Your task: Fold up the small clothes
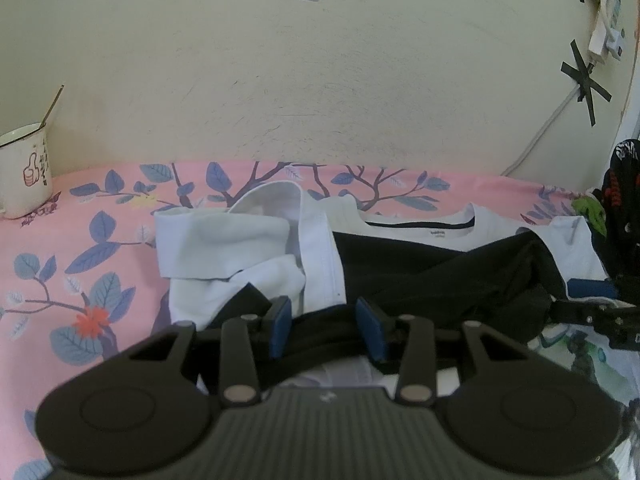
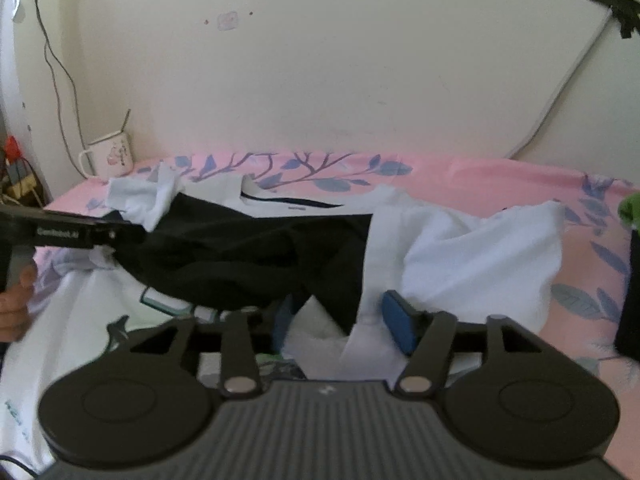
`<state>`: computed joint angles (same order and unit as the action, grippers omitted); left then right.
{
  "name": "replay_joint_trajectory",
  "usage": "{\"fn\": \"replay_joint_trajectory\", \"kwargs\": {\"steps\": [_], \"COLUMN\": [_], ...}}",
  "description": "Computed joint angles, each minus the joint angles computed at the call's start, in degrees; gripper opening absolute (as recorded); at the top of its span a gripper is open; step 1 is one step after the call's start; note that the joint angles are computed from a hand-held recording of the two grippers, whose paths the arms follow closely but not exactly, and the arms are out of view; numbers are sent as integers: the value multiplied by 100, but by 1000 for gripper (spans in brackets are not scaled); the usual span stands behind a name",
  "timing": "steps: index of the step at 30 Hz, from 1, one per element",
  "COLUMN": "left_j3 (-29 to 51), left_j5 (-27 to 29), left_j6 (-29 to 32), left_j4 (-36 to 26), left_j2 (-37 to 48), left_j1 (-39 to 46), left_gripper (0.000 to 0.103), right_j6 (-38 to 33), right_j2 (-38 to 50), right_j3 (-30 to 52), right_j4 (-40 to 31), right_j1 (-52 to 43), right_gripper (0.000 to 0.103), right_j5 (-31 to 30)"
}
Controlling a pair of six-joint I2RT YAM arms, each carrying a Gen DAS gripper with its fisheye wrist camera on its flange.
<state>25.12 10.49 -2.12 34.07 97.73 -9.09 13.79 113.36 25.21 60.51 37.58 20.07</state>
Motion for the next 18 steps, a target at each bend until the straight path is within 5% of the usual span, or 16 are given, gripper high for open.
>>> {"fn": "replay_joint_trajectory", "kwargs": {"steps": [7,11,14,18], "left_j3": [-199,-478,-380,-82], "left_j5": [18,527,591,425], "left_j6": [-87,-316,-500,-504], "left_j4": [1,281,263,84], "left_j2": [-368,-772,-650,-224], "left_j1": [29,333,461,467], "left_gripper": [46,47,47,46], "right_j6": [-70,-29,141,89], "right_j2": [12,-116,-507,-1061], "right_j3": [114,-34,-355,-89], "right_j4": [-214,-121,310,-164], "right_j1": [142,314,189,-128], "right_gripper": [66,62,62,60], "right_j5": [254,542,292,226]}}
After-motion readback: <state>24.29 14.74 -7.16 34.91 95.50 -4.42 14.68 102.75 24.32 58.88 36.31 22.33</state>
